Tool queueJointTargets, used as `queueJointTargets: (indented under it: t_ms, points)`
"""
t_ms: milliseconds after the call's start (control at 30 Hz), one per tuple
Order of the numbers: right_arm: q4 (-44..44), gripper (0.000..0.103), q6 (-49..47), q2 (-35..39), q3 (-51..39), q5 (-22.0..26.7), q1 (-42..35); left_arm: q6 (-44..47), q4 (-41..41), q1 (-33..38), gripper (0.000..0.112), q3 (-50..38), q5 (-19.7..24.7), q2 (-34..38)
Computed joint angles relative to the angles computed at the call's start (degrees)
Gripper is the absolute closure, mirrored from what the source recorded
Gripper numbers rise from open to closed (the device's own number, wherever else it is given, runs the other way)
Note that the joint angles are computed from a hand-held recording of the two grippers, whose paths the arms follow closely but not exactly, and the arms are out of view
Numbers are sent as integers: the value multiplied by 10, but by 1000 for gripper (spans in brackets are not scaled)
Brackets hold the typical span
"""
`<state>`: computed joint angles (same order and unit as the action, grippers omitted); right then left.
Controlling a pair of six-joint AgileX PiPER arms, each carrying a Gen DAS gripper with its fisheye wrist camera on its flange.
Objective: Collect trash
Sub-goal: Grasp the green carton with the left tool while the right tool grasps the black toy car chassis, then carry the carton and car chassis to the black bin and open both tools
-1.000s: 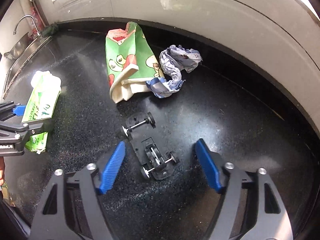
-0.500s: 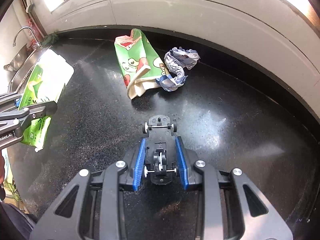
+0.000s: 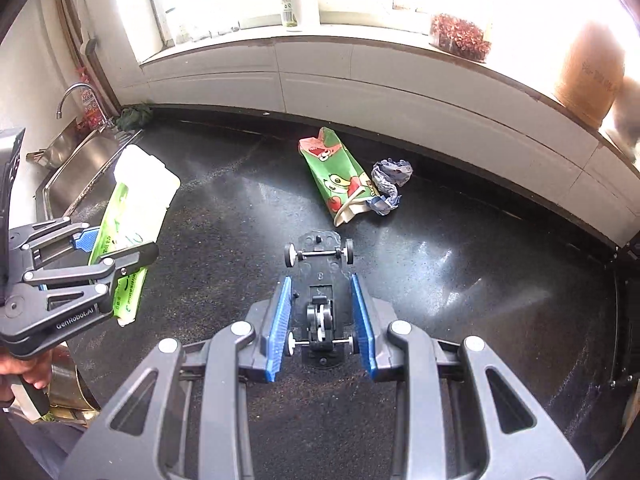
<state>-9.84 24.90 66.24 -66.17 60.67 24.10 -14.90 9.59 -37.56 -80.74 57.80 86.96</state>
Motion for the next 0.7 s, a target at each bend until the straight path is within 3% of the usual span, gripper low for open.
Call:
queueJointTargets:
  t_ms: [433,567,700]
  points:
    - [-71,72,90,42,-94,44,140,-15,34,18,75,53,28,-116]
    - [-70,72,93,100,-152,35,203,-9,40,77,75,74,52,-177]
    - [-51,72,67,184,-240,25,271,34,29,191,75,96,81,-241]
